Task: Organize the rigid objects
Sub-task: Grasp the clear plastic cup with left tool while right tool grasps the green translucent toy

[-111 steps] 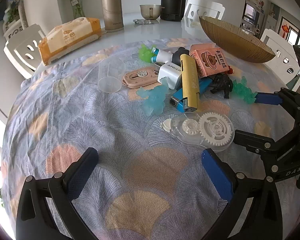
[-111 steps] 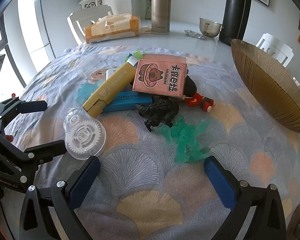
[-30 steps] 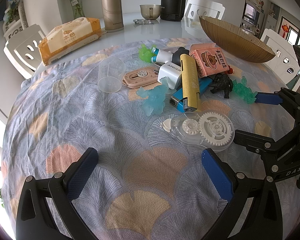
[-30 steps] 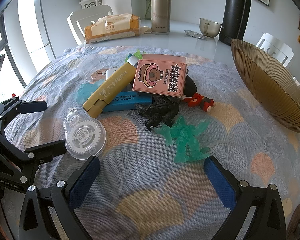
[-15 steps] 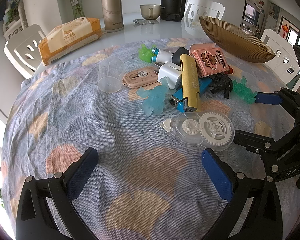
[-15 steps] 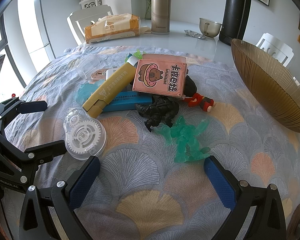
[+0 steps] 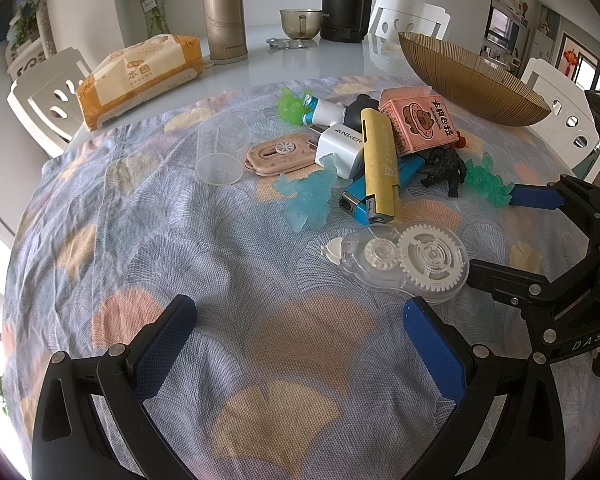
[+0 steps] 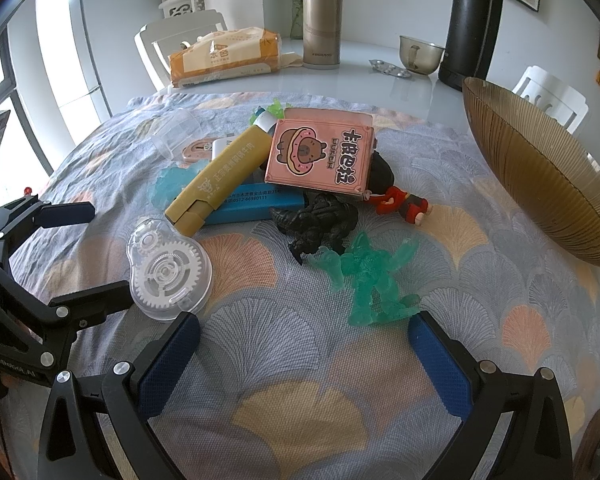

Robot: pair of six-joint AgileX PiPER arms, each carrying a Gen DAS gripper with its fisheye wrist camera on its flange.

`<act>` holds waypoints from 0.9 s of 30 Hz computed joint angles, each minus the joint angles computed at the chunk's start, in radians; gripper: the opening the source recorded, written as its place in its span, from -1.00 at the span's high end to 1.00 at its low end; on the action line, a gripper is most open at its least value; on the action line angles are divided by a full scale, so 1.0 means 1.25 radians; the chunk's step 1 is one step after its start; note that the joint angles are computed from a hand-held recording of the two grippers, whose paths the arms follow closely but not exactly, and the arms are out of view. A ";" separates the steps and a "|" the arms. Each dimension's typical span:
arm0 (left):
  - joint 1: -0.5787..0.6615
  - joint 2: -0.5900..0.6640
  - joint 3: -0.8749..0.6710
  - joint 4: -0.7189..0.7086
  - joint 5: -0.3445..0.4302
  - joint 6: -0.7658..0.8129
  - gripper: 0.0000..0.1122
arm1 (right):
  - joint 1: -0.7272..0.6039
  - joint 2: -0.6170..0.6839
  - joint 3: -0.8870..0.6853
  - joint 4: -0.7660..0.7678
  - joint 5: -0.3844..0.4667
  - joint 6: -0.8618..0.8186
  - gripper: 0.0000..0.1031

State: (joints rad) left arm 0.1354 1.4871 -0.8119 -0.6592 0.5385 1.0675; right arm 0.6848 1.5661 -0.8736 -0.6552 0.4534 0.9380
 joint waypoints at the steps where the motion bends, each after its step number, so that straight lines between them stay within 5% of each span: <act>1: 0.000 0.000 0.000 0.000 0.000 0.000 -0.84 | -0.001 0.001 -0.001 0.004 -0.001 -0.006 -1.00; 12: 0.066 0.017 -0.039 0.014 0.048 -0.026 -0.84 | -0.032 -0.017 0.012 0.038 -0.014 -0.058 -1.00; 16: 0.074 0.038 -0.100 0.095 0.034 -0.126 -0.83 | -0.105 -0.078 0.066 0.159 -0.105 -0.164 -0.68; 18: 0.067 0.064 -0.143 0.085 0.049 -0.137 -0.83 | -0.131 -0.074 0.061 0.231 -0.118 -0.248 -0.67; 24: 0.010 0.140 -0.246 0.067 0.053 -0.201 -0.82 | -0.094 -0.047 0.022 0.067 -0.068 -0.144 -0.55; 27: -0.021 0.178 -0.291 0.088 0.041 -0.239 -0.80 | -0.118 -0.046 0.020 0.126 -0.077 -0.206 -0.34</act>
State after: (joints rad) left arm 0.1085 1.7091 -1.1751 -0.5497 0.5894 0.7688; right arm 0.5379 1.5086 -0.8489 -0.4975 0.3570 0.6800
